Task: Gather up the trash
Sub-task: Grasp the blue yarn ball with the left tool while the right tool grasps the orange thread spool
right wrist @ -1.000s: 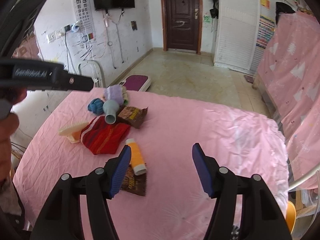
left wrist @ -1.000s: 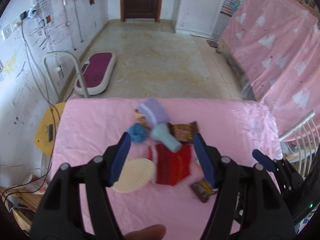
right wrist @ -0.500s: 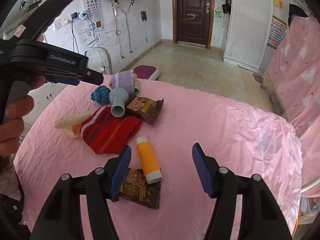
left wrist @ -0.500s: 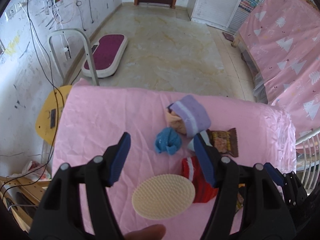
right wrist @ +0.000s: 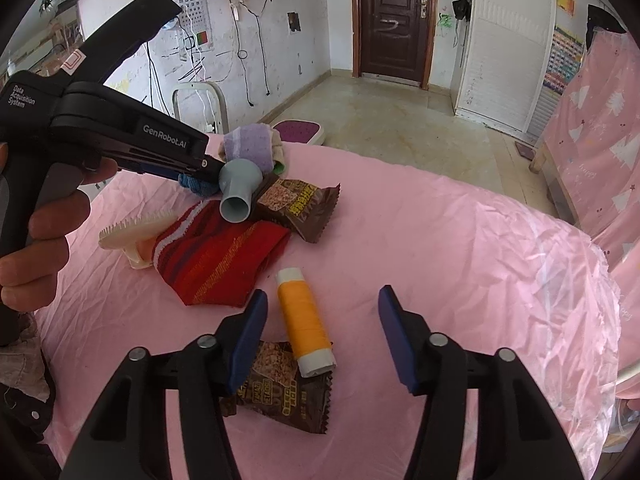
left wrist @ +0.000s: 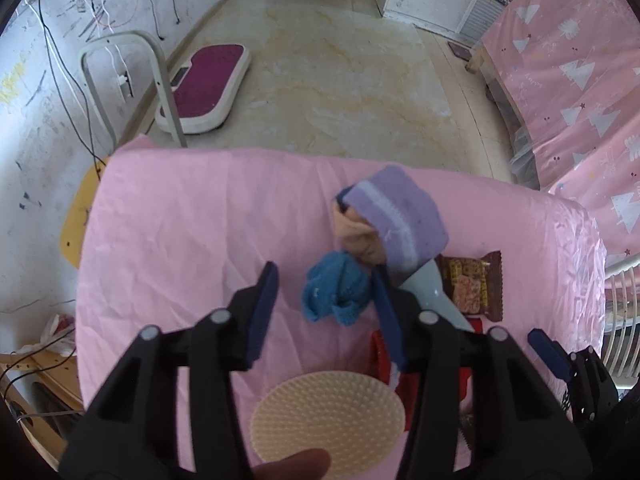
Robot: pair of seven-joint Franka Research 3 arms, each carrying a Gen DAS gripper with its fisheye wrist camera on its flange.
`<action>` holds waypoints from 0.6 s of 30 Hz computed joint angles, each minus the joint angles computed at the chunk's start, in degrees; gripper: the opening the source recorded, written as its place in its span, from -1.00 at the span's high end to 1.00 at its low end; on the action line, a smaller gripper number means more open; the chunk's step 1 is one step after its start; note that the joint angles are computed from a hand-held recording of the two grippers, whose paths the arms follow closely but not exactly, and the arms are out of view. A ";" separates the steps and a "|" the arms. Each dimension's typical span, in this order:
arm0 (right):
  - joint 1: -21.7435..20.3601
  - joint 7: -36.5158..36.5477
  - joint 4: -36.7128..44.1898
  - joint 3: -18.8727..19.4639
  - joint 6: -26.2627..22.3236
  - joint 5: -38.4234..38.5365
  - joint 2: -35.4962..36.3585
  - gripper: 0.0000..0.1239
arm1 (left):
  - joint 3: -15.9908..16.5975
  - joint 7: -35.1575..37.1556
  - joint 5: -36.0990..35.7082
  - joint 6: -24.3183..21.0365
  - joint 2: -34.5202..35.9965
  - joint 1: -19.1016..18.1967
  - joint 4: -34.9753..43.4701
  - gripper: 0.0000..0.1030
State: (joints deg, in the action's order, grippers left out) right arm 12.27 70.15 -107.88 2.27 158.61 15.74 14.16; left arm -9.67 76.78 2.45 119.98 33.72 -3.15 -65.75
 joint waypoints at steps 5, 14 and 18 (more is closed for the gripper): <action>0.06 -0.21 0.55 -0.11 -0.46 -0.47 0.46 0.68 | -0.47 0.85 -0.79 0.52 -0.40 0.34 -1.11 0.44; 0.09 0.94 -1.64 -0.38 2.43 -0.94 -1.14 0.91 | 0.15 -0.61 0.74 4.60 -5.46 -0.11 -7.68 0.46; -0.25 0.56 -3.90 -0.32 4.12 -0.24 -3.31 0.91 | 0.24 -1.36 1.49 6.44 -8.43 -0.29 -10.71 0.46</action>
